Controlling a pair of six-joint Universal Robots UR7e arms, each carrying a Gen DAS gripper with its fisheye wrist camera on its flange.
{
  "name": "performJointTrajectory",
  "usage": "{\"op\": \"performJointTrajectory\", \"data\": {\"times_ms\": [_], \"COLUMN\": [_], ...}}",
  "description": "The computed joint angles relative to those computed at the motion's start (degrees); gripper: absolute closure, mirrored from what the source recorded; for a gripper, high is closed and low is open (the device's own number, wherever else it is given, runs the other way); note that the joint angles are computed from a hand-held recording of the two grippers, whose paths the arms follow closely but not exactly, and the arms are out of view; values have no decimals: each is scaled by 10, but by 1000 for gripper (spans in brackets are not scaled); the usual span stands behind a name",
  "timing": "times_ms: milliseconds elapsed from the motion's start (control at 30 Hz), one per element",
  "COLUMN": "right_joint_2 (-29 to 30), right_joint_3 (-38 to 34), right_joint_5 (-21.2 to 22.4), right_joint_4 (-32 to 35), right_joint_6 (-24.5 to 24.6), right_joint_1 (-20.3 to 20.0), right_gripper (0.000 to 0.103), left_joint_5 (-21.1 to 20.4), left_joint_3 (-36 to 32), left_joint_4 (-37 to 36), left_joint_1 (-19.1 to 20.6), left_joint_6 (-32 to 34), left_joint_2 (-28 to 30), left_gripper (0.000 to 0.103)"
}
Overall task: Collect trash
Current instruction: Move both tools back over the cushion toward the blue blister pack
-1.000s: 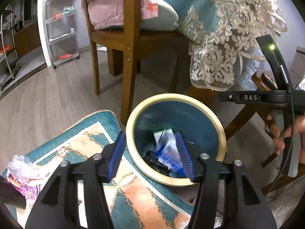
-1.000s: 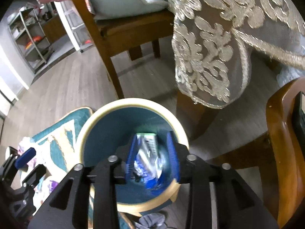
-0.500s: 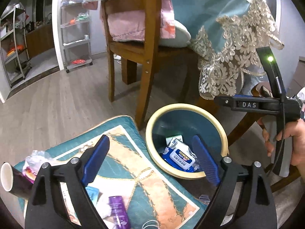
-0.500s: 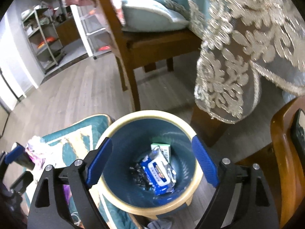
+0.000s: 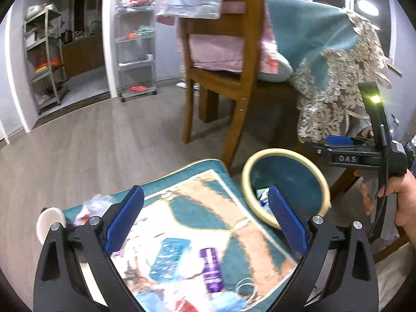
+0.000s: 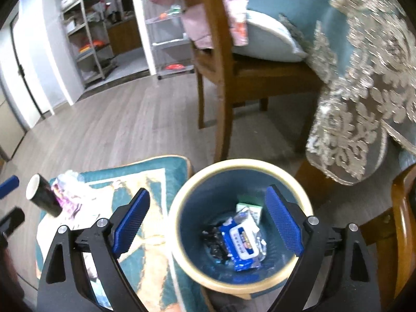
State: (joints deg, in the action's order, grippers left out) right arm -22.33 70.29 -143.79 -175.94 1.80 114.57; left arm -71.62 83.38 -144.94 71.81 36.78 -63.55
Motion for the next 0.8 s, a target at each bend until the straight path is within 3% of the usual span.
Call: {"op": "performJointTrajectory", "data": {"times_ms": [400, 700, 800], "right_joint_2": [70, 138, 163], "right_joint_3": [-97, -210, -248], "right_joint_5": [49, 91, 106], "right_joint_4": [109, 231, 245], "right_joint_6": [17, 70, 86], "right_joint_1": [13, 14, 14], "right_gripper": [13, 13, 13], "left_joint_5": [36, 72, 87], "left_joint_3": [-97, -149, -152], "left_joint_4": [-2, 6, 4], "left_joint_1": [54, 81, 86], "left_joint_6": [-35, -52, -39], "left_joint_2": [13, 38, 44], "left_gripper": [8, 8, 8]}}
